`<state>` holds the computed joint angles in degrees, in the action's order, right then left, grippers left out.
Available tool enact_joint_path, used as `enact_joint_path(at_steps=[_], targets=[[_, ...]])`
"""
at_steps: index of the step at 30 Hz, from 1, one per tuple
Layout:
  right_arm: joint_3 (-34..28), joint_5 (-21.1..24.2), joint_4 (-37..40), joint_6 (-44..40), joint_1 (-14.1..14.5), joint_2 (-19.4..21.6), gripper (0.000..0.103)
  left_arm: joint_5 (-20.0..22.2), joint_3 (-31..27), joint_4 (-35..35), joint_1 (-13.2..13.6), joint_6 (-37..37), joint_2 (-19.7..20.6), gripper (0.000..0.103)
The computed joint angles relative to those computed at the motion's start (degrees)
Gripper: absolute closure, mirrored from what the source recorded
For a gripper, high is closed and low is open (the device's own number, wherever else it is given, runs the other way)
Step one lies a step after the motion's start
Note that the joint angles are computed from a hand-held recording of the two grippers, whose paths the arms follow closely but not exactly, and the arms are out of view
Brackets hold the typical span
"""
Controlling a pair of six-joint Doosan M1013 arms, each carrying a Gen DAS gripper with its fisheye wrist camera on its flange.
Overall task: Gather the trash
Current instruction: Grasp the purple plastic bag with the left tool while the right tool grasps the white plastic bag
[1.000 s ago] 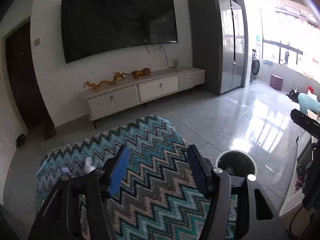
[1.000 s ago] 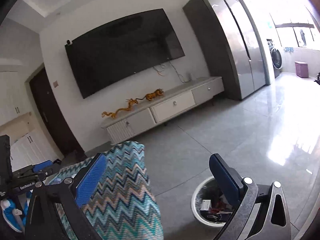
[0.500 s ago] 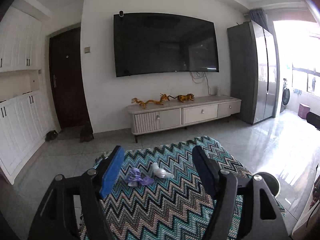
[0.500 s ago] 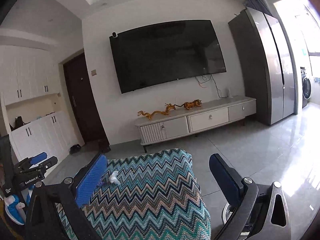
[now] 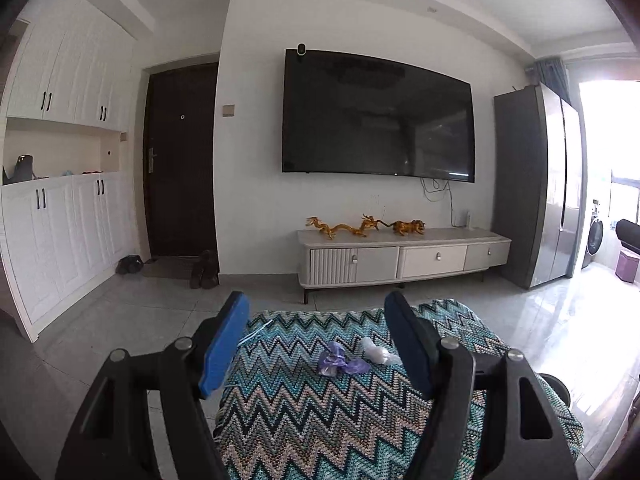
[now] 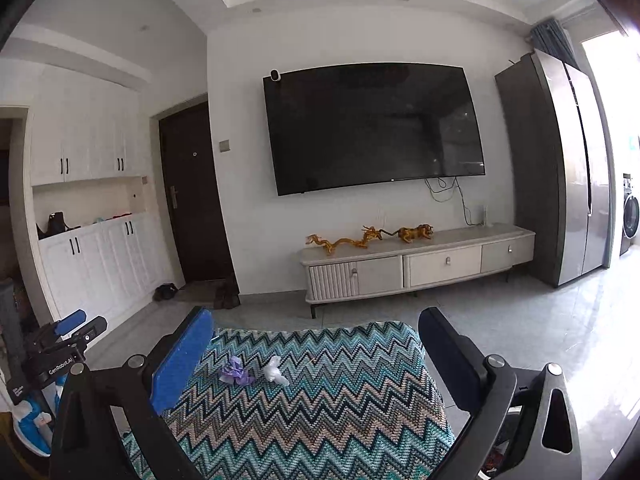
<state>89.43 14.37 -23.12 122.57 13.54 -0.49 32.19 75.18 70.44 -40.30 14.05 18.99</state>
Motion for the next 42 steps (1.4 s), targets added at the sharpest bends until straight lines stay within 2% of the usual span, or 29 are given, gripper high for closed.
enact_joint_path(at_steps=[5,11,16,20,21,23,24,26,29,35,37,40,42], targets=[[-2.1,0.5,6.9,-7.5,1.0,2.0,0.0,-0.1,0.6,-4.9,1.8,3.2,-0.2,0.034],[-6.1,4.1,20.8,-21.9,0.9,6.3,0.0,0.5,-1.9,-16.6,4.8,12.3,2.3,0.034],[-10.4,9.9,32.5,-33.5,0.1,11.5,0.0,1.6,-7.2,-32.0,6.9,27.1,7.1,0.034],[-14.0,14.8,37.5,-39.1,-0.5,16.1,0.001,4.0,-13.8,-47.4,8.5,41.3,12.4,0.034],[-15.2,16.3,39.5,-40.7,-0.8,17.6,0.002,4.8,-15.5,-50.5,8.9,44.2,13.8,0.034],[-17.3,18.9,41.4,-42.1,-1.1,20.1,0.016,7.1,-19.7,-55.8,9.4,48.8,16.9,0.034],[-18.4,20.2,42.5,-42.9,-1.2,21.4,0.02,8.3,-21.8,-57.8,9.7,50.4,18.4,0.034],[-20.5,22.6,44.2,-44.1,-1.5,23.9,0.028,10.2,-25.6,-60.8,10.0,52.9,21.3,0.035],[-23.8,25.6,46.2,-45.9,-1.6,27.4,0.032,12.8,-30.8,-63.8,10.3,55.4,24.9,0.035],[-29.5,29.8,47.4,-47.2,-1.5,32.7,0.04,18.7,-39.5,-64.6,10.5,56.3,30.7,0.038],[-30.7,30.9,48.2,-47.5,-1.6,34.0,0.041,21.4,-42.6,-65.3,10.6,56.9,32.6,0.048],[-33.1,33.0,48.1,-47.3,-1.5,36.0,0.045,23.3,-44.9,-67.5,10.9,58.3,34.2,0.058],[-34.4,34.2,48.0,-46.4,-1.6,37.2,0.048,23.8,-45.3,-67.5,10.8,58.4,34.6,0.061]])
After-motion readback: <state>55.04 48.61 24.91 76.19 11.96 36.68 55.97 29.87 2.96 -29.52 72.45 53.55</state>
